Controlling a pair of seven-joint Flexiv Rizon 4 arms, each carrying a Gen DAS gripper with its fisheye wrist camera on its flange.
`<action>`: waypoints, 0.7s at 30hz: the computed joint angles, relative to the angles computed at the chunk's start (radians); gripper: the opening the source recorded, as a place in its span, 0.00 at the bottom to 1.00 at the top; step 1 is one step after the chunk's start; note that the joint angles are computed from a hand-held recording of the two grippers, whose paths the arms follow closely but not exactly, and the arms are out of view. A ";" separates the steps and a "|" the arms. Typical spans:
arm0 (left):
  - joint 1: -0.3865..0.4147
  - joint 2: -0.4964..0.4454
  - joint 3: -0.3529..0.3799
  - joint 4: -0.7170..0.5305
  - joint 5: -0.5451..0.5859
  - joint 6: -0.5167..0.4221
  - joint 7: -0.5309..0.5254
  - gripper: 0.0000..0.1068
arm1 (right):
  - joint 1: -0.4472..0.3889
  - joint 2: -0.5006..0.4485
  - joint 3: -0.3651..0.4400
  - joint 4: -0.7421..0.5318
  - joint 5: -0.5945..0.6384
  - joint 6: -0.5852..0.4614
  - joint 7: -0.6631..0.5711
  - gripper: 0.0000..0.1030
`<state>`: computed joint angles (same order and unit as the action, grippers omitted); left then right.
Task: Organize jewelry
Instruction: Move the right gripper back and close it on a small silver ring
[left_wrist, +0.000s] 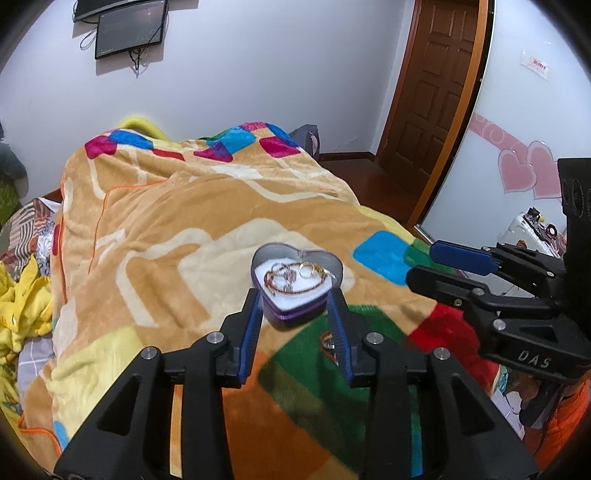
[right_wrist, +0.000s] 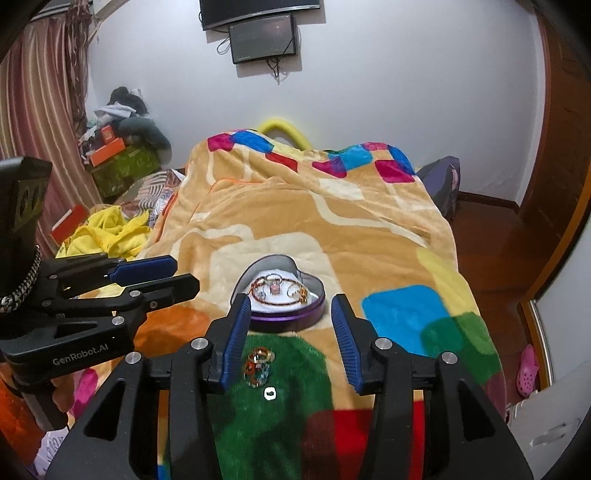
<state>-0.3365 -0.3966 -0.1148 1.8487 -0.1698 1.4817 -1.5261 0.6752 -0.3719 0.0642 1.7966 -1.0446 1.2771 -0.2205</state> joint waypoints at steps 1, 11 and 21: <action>0.001 0.006 -0.002 0.011 -0.002 0.002 -0.001 0.33 | -0.001 0.003 0.000 0.008 -0.001 0.003 0.008 0.40; 0.000 -0.004 -0.011 0.059 -0.012 -0.054 -0.014 0.34 | -0.028 -0.014 0.057 0.072 0.150 0.011 -0.062 0.40; 0.020 -0.023 -0.049 0.079 -0.040 -0.054 0.011 0.34 | 0.037 -0.059 0.024 0.076 0.251 0.013 -0.164 0.38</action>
